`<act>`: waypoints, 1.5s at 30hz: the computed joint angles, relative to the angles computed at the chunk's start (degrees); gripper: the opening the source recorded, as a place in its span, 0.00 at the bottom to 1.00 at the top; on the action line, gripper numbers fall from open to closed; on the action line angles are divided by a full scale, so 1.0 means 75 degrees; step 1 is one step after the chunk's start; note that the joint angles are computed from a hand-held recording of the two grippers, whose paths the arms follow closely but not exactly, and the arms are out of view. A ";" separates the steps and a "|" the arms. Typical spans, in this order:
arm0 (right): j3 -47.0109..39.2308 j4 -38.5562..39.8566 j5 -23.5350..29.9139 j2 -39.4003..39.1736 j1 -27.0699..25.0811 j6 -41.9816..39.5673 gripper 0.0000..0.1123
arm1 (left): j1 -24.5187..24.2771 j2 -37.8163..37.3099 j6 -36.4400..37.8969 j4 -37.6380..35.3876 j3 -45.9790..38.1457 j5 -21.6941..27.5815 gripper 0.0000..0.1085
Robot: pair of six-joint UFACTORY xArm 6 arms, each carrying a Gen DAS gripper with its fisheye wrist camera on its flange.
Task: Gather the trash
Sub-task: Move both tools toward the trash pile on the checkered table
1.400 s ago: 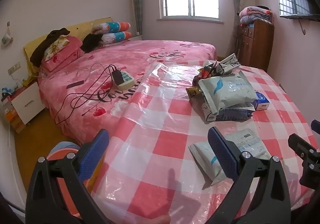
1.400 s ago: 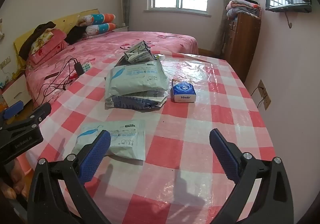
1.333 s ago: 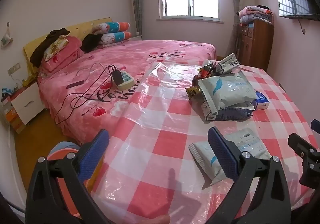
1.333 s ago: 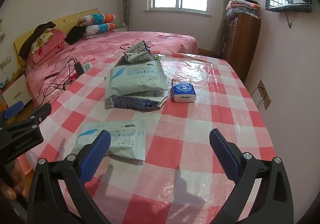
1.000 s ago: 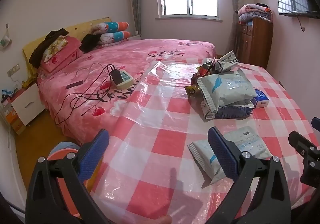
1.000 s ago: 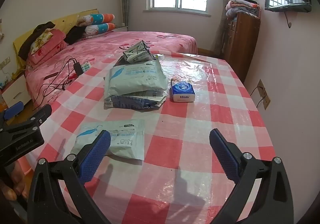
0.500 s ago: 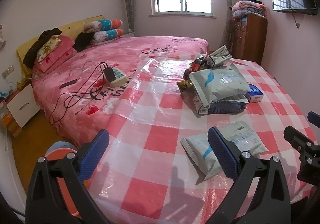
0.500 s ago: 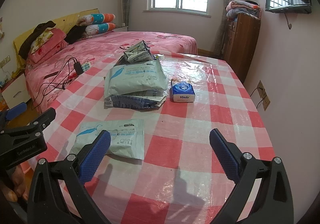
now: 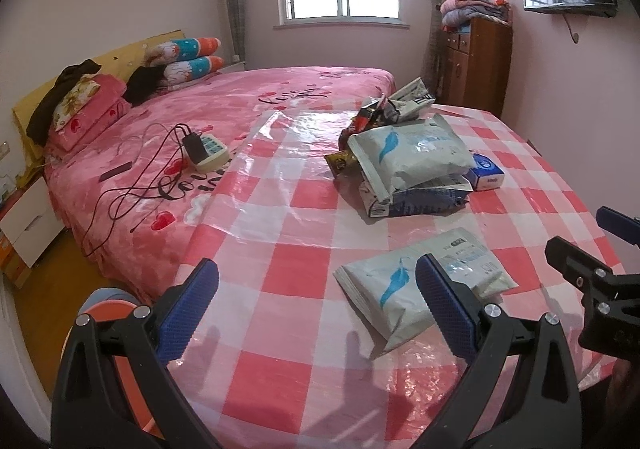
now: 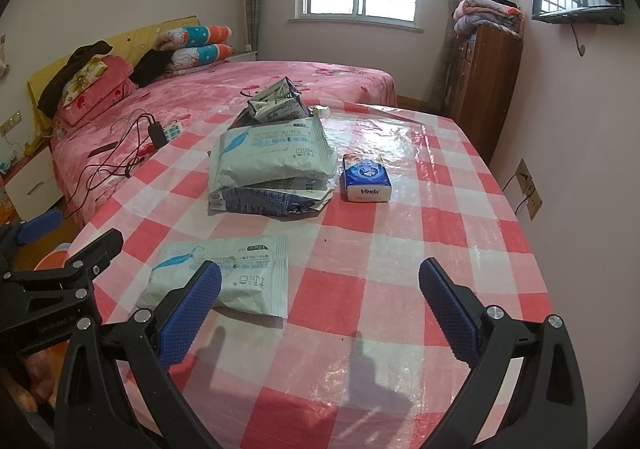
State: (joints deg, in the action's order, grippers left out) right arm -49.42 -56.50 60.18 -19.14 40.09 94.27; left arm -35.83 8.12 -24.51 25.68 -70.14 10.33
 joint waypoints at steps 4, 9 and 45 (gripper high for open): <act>0.0090 0.0004 -0.0081 -0.0061 -0.0046 0.0021 0.87 | -0.0071 0.0026 0.0310 -0.0314 -0.0015 0.0092 0.91; 0.0119 -0.0006 -0.0121 -0.0070 -0.0061 0.0027 0.87 | -0.0118 0.0067 0.0472 -0.0483 -0.0065 0.0220 0.91; -0.0115 0.0157 0.0453 0.0012 0.0412 0.0124 0.87 | -0.0325 -0.0344 0.2489 -0.2419 0.0604 -0.0166 0.91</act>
State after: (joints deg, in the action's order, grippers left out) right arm -50.28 -55.32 63.58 -19.05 43.18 95.20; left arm -38.27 5.54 -5.84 7.54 -65.61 9.09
